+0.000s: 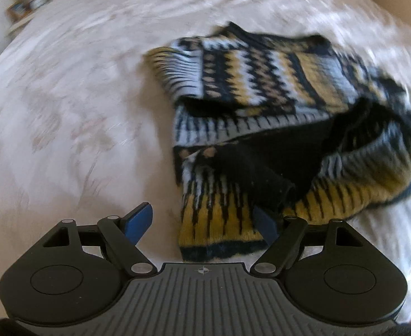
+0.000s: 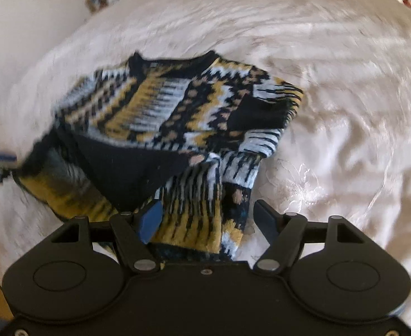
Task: Fold small clothes
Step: 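Move both open tools to the new folded edge of the sweater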
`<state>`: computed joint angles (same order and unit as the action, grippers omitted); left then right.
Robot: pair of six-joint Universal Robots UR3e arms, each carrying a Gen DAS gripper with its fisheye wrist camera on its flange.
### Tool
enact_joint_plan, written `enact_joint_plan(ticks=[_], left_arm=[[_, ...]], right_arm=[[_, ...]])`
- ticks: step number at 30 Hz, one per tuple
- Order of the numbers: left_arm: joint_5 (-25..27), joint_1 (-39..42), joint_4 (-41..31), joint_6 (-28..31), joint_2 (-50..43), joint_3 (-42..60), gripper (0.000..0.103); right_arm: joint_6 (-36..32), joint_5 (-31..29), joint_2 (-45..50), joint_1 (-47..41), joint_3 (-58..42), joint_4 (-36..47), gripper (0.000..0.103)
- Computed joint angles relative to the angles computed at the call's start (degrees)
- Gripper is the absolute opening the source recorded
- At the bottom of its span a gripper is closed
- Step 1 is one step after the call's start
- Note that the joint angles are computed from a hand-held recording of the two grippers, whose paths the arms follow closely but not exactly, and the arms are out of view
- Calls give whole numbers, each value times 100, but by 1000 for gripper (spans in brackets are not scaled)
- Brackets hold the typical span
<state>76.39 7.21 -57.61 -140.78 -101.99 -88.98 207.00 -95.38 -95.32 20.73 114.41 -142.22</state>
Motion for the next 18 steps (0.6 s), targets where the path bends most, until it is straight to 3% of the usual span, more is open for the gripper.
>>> enact_joint_plan(ticks=[5, 12, 18], left_arm=[[-158, -295, -121, 222, -904, 1028, 78], [-777, -284, -356, -880, -2065, 2895, 78], [-960, -67, -919, -496, -1920, 2789, 78]], right_arm=[[-287, -112, 727, 11, -765, 206, 74], [688, -319, 1008, -430, -1179, -249, 74], [515, -6, 781, -488, -933, -241, 74]])
